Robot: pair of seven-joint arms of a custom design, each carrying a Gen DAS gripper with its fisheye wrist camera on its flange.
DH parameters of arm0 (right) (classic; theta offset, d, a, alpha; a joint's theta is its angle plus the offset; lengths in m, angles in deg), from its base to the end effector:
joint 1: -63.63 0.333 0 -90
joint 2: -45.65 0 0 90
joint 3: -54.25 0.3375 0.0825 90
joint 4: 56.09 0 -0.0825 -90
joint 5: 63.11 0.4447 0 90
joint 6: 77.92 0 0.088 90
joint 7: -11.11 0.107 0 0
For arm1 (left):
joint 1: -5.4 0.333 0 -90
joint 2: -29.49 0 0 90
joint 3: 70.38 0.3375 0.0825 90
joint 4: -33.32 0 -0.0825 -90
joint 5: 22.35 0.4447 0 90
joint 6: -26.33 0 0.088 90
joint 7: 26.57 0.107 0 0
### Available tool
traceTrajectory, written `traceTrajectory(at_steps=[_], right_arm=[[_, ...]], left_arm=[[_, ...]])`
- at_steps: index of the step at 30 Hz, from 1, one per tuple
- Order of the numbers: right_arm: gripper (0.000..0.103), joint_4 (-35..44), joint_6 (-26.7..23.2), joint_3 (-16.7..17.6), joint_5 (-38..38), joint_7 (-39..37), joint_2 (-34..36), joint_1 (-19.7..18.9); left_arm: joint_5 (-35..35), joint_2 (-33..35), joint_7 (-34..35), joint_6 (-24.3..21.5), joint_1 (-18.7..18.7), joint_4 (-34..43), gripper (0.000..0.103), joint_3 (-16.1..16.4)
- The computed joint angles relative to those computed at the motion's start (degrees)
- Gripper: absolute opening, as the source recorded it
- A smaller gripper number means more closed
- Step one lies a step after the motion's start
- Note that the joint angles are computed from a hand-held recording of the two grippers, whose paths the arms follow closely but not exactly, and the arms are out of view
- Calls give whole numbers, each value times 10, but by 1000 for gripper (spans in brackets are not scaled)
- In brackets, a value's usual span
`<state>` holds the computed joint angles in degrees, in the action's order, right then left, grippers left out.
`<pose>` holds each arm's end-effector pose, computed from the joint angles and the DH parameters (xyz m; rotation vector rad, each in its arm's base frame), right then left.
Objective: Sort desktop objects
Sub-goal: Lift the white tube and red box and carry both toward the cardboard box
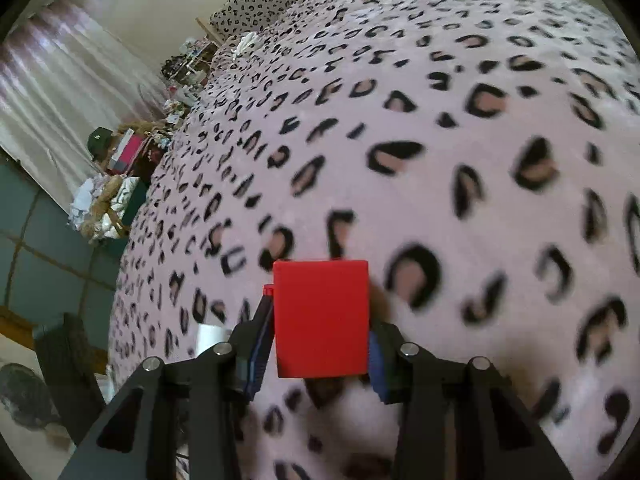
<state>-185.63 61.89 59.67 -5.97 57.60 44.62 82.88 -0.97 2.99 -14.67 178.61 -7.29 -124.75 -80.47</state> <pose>0.5296 0.2450 0.3725 -2.0815 1.2890 0.3367 0.3945 -0.1710 0.3645 -2.5371 1.2297 -0.5215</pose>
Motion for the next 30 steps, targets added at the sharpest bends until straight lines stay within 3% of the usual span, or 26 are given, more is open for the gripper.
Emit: traceTrajectory(at_steps=[3,6,13,22,30], right_arm=[[41,-41,24,2,-12,-6,-36,3],[41,-84,50,3,-22,-11,-76,12],[41,-154,78,-7,-43,-2,-167,29],[41,-216,80,-23,-50,4,-291,44],[41,-256,79,-30,-66,27,-386,49]], left_arm=[[-20,-31,6,-27,-10,-15,31,-15],[-22,-94,-16,-97,-46,-37,31,-21],[-17,-155,-33,-201,-81,-22,31,-43],[-3,-205,-47,-290,-123,14,31,-62],[5,-204,-53,-326,-145,49,31,-74]])
